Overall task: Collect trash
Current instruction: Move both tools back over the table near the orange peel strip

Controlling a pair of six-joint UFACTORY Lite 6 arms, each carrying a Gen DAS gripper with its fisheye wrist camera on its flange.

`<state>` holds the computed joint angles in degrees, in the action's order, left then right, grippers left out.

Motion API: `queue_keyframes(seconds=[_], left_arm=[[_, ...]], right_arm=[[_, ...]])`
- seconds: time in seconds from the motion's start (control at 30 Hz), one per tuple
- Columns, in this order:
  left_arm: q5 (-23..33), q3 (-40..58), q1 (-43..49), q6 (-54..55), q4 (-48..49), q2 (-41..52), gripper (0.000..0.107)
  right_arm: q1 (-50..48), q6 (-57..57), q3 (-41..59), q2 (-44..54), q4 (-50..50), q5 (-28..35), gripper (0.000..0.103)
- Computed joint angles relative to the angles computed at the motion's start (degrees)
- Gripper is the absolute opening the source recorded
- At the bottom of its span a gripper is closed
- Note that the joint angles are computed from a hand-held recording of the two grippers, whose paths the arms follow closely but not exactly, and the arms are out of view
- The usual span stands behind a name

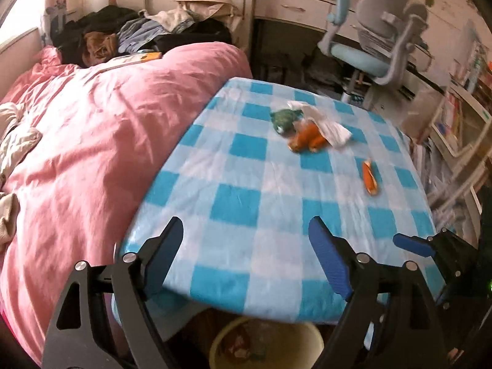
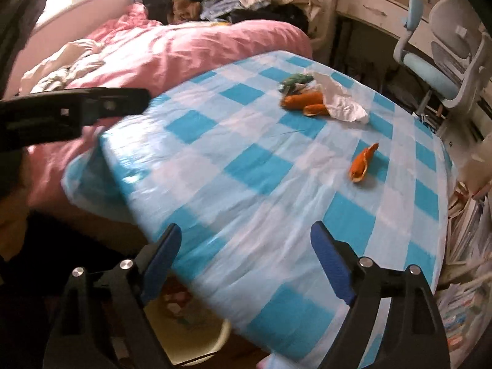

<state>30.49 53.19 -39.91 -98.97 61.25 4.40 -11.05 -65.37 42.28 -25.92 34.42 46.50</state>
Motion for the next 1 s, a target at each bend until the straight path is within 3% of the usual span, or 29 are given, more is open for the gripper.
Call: queue_keyframes(seconds=[0.4,0.47,0.63,1.0], left_arm=[[0.3,14.1,6.0,11.4,-5.3,12.7,0.089],[0.1,15.7,6.6,12.7,-6.0,14.0,0.09],[-1.3,19.3,8.8,18.8,-11.7,16.7,0.09],[-6.1,18.4,13.4,28.9,-25.6,15.6,0.092]], right_arm=[[6.3,-1.8,16.5,27.3,-1.5,-8.4,0.088],[6.1,-4.7,17.9,29.5,0.4,-8.2,0.095],[4.5,-12.7,22.0,35.2,7.8,-6.0,0.096],[5.0,-12.3,24.0,37.0,7.8,-5.8,0.097]])
